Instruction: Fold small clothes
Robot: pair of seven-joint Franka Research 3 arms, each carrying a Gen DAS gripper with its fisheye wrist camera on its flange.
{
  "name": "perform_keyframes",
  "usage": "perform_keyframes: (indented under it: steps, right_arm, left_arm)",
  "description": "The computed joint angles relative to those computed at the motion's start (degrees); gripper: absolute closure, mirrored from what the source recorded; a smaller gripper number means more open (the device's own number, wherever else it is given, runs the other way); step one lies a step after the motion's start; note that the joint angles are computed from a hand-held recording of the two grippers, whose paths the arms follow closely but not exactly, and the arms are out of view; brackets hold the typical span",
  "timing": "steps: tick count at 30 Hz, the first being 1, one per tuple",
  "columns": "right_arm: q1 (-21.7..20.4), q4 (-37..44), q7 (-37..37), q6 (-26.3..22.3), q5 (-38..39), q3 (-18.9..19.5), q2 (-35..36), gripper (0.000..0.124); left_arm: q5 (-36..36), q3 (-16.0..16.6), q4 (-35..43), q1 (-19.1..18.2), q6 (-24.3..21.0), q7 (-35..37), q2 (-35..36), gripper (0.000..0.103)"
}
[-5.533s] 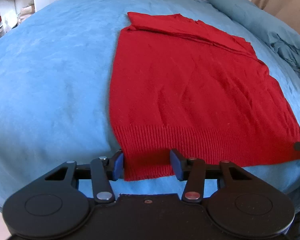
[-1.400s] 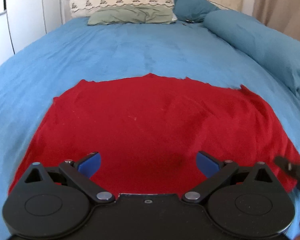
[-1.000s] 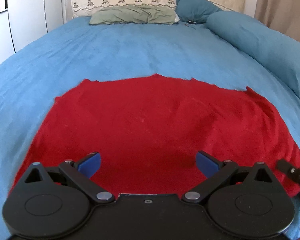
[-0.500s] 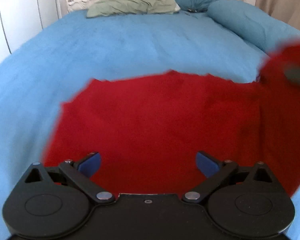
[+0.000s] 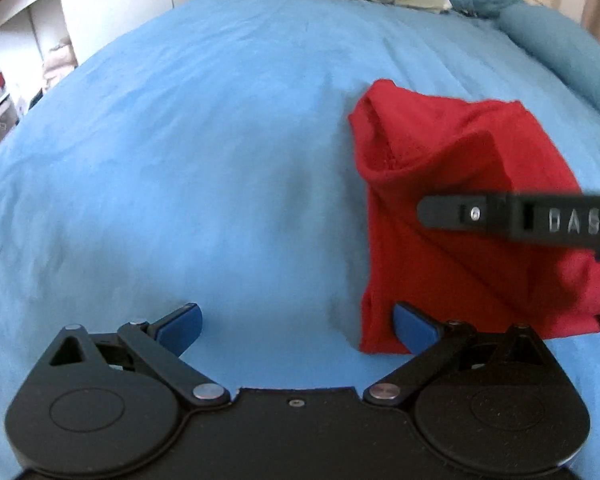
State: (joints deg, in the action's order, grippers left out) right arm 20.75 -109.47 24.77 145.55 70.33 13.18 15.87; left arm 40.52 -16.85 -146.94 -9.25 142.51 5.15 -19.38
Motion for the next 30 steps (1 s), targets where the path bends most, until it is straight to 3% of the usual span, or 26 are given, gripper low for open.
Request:
perform_keyframes:
  steps: [1,2,3,5,8,12,17,21,23,27,30]
  right_arm:
    - [0.5,-0.7,-1.4,1.1,-0.8,0.2,-0.7,0.094]
    - [0.7,-1.5,-3.0,2.0,-0.9,0.3,-1.6,0.084]
    - [0.6,-2.0,-5.3,1.7,-0.6,0.5,-2.6,0.062]
    - [-0.1,-3.0,-9.8,0.2,3.1,0.4,-4.4,0.038]
    - [-1.2,-5.5,-14.1,-3.5,9.4,-1.2,-8.6,0.036]
    - [-1.2,-10.2,-18.0,0.5,15.9,-4.2,-13.9,0.029]
    - [0.2,-18.8,-29.7,12.8,22.1,-5.8,-18.4,0.029]
    - [1.4,-23.4,-28.3,17.1,19.5,-5.9,-19.3,0.034]
    - [2.2,-23.5,-29.3,20.2,20.6,-5.6,-18.1,0.037]
    - [3.8,-22.4,-27.0,27.5,17.0,-4.4,-13.8,0.057]
    - [3.6,-21.1,-28.2,27.2,19.9,-4.2,-12.8,0.065]
  left_arm:
    - [0.3,-0.2,-0.2,0.0,0.0,-0.3,-0.4,0.001]
    - [0.5,-0.5,-0.2,-0.1,-0.5,-0.4,-0.7,0.001]
    - [0.6,-0.5,-0.6,-0.2,-0.4,-0.6,-1.3,0.001]
    - [0.8,-0.2,-2.0,-0.5,1.6,-0.3,-2.7,0.001]
    - [1.5,0.2,-2.9,-0.8,6.8,1.9,-3.4,0.001]
    - [2.5,-1.3,-3.4,-0.1,10.4,1.9,-4.0,0.001]
    - [4.1,-2.3,-3.0,2.8,16.2,-2.9,-2.6,0.009]
    - [5.7,-2.7,-2.3,5.5,18.8,-7.4,-1.6,0.010]
    - [6.0,-2.9,-1.4,6.1,18.6,-8.4,-1.0,0.011]
    - [5.3,-2.5,-0.7,5.3,16.8,-8.0,-1.0,0.011]
    - [5.0,-2.2,-0.6,4.8,16.1,-7.6,-1.2,0.011]
